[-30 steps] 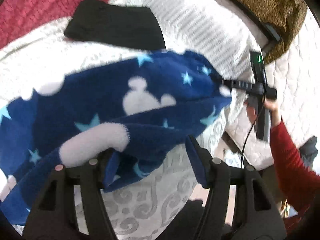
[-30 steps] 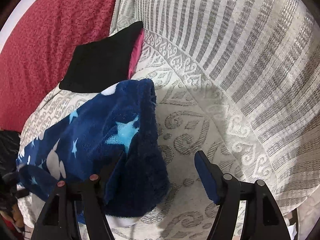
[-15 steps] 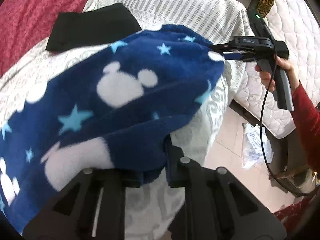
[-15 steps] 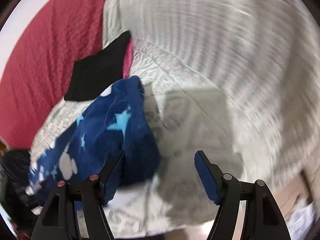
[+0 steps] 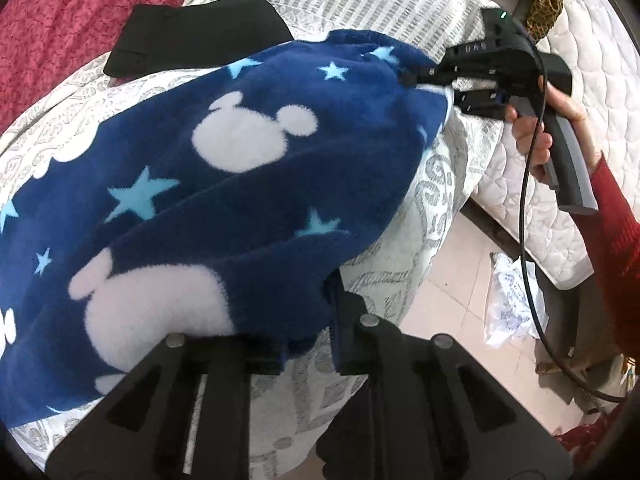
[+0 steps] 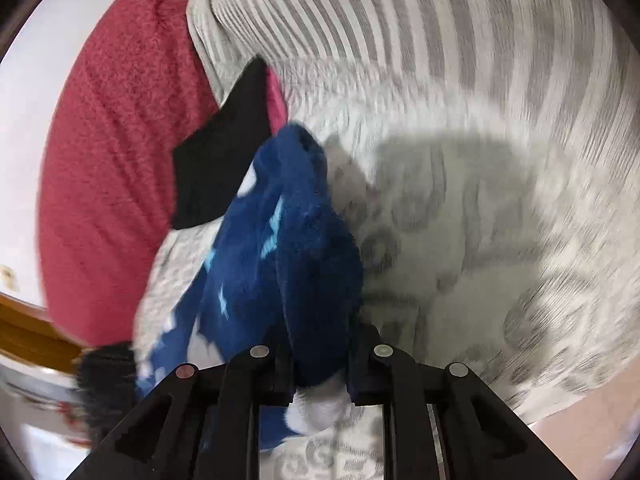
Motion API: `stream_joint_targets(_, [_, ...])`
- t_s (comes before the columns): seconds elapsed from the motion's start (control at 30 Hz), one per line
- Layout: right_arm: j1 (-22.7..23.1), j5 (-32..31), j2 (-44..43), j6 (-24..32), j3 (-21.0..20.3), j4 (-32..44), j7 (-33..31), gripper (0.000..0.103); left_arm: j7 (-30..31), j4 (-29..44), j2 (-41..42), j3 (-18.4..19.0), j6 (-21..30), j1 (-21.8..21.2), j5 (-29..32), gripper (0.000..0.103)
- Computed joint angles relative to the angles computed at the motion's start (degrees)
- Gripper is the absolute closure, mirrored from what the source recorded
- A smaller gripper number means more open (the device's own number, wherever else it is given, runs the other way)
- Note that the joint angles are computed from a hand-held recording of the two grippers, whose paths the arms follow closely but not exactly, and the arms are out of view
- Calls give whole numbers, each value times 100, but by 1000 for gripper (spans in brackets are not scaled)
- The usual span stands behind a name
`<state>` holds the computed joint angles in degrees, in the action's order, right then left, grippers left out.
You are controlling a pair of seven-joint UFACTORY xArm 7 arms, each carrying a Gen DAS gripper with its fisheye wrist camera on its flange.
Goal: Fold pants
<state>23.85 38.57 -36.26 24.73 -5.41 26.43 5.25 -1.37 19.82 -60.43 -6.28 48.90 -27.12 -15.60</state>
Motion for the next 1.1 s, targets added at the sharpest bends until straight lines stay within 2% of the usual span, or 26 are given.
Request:
stream_joint_targets(0.07, [-700,-992,-419,36,846,23,612,87,8,25,-69,-20,-64,-68,-35,86])
stream_joint_targets(0.13, [-1161,-1807,-636,270,1300,79,982,86,85,17,-55,65,-159,-251,-202,86])
stream_joint_targets(0.2, [-1406,-2278,-546,390,1409,79,1181,84,136,-21,51,-8,-343,-421,-331,86])
stream_joint_targets(0.27, [-1443,-2611,-38,706,1313,130,1152,74,25,-26,248,-265,-411,-423,-234,86])
stream_joint_targets(0.3, [-1259,-2489,-11,630,1078,28,1094,71,-54,-57,274,-372,-432,-416,-165,86])
stream_joint_targets(0.33, [-1240,-2409,-146,531,1053,-65,1080,65,-111,-116,194,-414,-479,-431,-118,84])
stream_joint_targets(0.37, [-1239,-2569,-257,671,1034,-63,1245,62,-145,-152,92,-360,-467,-481,-122,80])
stream_joint_targets(0.43, [-1575,-3034,-547,914,1322,-18,1685,43,-194,-117,19,-156,-308,-502,-158,79])
stream_joint_targets(0.5, [-2073,-3730,-886,1220,1785,94,2268,40,-193,-41,-60,39,-63,-443,-187,77])
stream_joint_targets(0.57, [-2325,-4193,-1138,1453,2065,242,2733,40,-176,6,-239,219,242,-372,-260,68])
stream_joint_targets(0.63, [-2144,-4327,-1236,1460,1982,303,2801,40,-209,-42,-653,341,618,-233,-322,62])
stream_joint_targets(0.73, [-1320,-4070,-1007,1326,1796,526,2445,40,-377,-148,-1450,541,1288,236,-282,53])
stream_joint_targets(0.77, [-1036,-3989,-793,1272,1878,683,2334,40,-491,-150,-1706,557,1537,468,-206,52])
stream_joint_targets(0.9, [-374,-3981,61,968,2301,1243,2098,40,-745,36,-2404,584,2457,1525,513,51])
stream_joint_targets(1.0, [155,-3893,805,545,2534,1678,1973,40,-706,207,-2653,728,2799,2105,1003,47])
stream_joint_targets(1.07, [614,-3826,975,382,2413,1716,1923,40,-624,292,-2821,875,2910,2383,1212,41])
stream_joint_targets(1.1, [681,-3671,1204,259,2538,1860,1796,40,-570,309,-2876,926,2926,2478,1274,40])
